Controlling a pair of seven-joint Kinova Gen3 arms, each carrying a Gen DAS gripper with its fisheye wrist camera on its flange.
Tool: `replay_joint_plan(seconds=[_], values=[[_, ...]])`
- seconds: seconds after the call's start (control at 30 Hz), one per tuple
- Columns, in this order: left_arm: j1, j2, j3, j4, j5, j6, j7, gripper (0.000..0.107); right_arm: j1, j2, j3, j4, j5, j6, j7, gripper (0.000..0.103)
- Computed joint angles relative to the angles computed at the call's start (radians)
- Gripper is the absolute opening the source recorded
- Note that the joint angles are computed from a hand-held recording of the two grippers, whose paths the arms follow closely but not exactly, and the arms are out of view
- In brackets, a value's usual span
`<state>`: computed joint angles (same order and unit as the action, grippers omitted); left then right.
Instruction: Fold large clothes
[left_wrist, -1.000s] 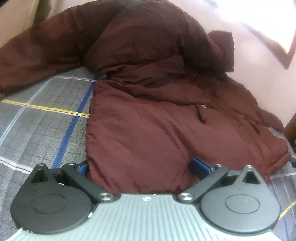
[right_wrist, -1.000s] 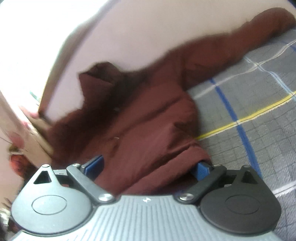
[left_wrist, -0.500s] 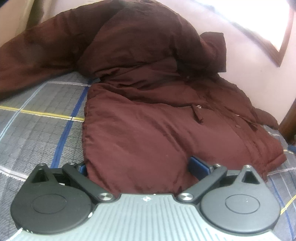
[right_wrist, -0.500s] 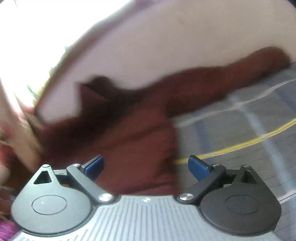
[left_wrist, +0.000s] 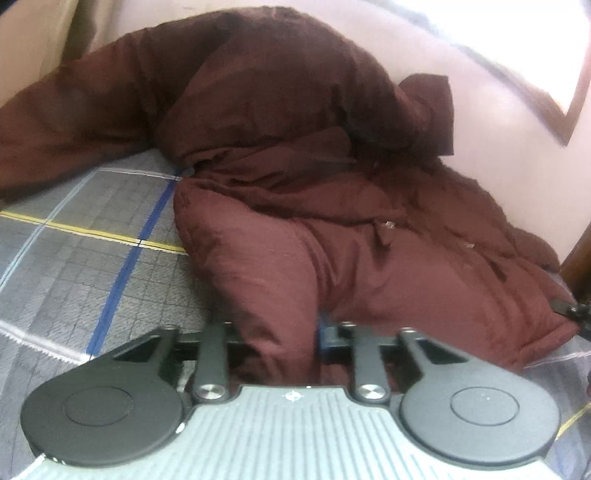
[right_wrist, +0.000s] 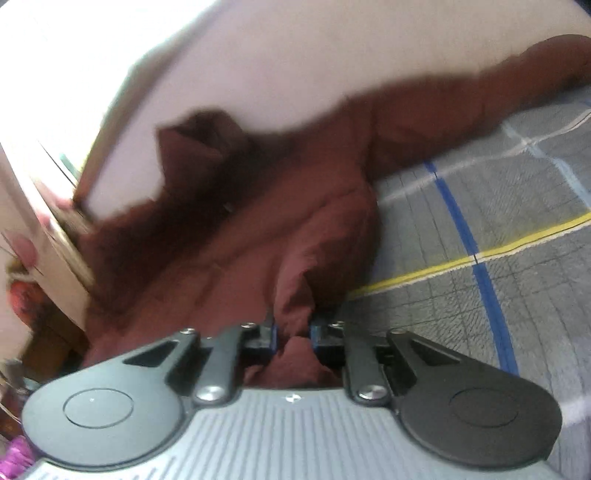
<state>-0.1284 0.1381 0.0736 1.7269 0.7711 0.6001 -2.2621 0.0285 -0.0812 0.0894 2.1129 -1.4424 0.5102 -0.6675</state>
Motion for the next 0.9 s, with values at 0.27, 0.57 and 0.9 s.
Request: replay_joint_plan(seconds=[0.27, 0.57, 0.9], values=[[-0.002, -0.188, -0.084, 0.105, 0.068, 0.169, -0.050, 0.019, 0.252, -0.345, -0.164, 0.103, 0.208, 0.172, -0.287, 0.012], [0.064, -0.377, -0.187, 0.288, 0.020, 0.180, -0.042, 0.021, 0.260, -0.562, -0.098, 0.229, 0.484, 0.295, -0.652, 0.015], [0.136, -0.517, -0.127, 0.270, -0.125, 0.018, 0.117, 0.070, -0.050, -0.682, 0.236, 0.225, 0.656, 0.005, -0.709, 0.074]])
